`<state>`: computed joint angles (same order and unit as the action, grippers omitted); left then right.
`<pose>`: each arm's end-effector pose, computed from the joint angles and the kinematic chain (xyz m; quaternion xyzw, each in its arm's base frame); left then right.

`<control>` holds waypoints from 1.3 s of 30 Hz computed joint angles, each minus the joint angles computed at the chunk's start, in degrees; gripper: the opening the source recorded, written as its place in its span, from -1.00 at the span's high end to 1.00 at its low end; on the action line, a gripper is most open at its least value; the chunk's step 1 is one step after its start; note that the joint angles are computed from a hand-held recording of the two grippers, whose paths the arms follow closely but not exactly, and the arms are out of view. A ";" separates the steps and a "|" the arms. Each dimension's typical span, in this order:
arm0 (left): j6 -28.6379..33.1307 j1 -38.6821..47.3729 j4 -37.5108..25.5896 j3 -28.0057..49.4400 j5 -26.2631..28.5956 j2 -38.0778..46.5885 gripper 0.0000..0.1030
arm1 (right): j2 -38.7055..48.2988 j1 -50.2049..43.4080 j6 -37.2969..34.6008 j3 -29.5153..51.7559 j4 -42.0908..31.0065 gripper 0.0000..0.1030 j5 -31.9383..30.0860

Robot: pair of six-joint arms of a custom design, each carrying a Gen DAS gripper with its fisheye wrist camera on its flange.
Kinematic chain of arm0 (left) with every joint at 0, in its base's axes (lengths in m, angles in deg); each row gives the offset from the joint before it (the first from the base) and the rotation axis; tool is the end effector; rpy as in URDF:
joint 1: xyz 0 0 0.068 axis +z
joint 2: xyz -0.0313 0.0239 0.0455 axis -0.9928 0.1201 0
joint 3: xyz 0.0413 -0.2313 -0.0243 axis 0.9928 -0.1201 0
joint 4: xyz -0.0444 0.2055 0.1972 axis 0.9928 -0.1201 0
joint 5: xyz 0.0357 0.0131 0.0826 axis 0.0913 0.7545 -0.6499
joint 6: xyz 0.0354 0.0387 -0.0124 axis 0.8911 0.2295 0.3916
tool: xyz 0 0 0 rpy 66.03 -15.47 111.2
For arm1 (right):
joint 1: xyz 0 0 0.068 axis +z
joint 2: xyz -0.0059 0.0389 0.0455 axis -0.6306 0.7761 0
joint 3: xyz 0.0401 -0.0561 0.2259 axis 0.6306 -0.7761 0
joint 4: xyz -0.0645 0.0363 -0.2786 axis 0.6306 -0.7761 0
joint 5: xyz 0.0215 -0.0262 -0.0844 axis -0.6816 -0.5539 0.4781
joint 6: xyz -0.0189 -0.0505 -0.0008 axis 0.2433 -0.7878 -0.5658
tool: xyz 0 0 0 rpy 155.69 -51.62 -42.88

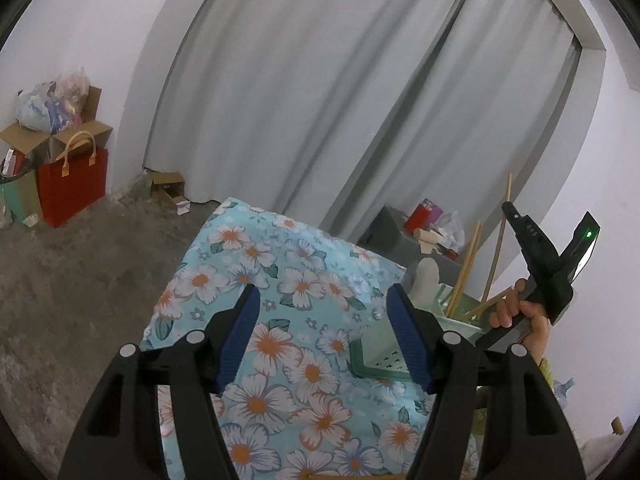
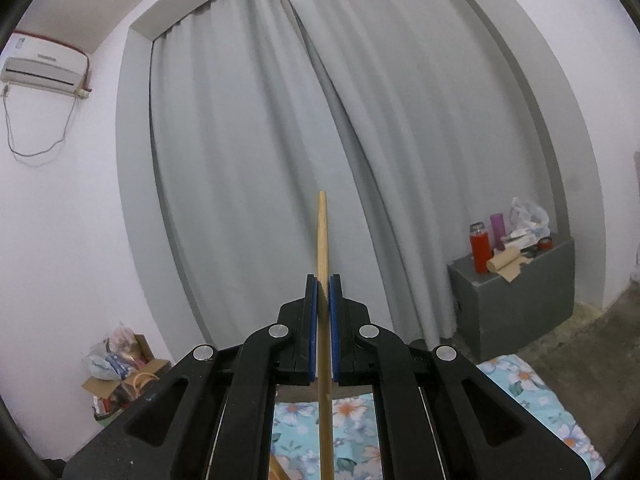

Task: Organize utensils
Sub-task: 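Lower the held chopstick into the green caddy and open the right tool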

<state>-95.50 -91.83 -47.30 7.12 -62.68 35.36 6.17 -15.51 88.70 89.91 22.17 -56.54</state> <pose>0.1876 -0.0264 0.2553 -0.2001 0.8242 -0.1660 0.5031 0.3840 0.1721 0.2572 -0.0872 0.7754 0.2542 0.5715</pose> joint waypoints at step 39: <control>-12.94 -22.07 -12.11 -2.90 -4.79 -2.18 -0.23 | -46.44 -9.54 -20.49 -27.19 -38.26 0.02 -17.99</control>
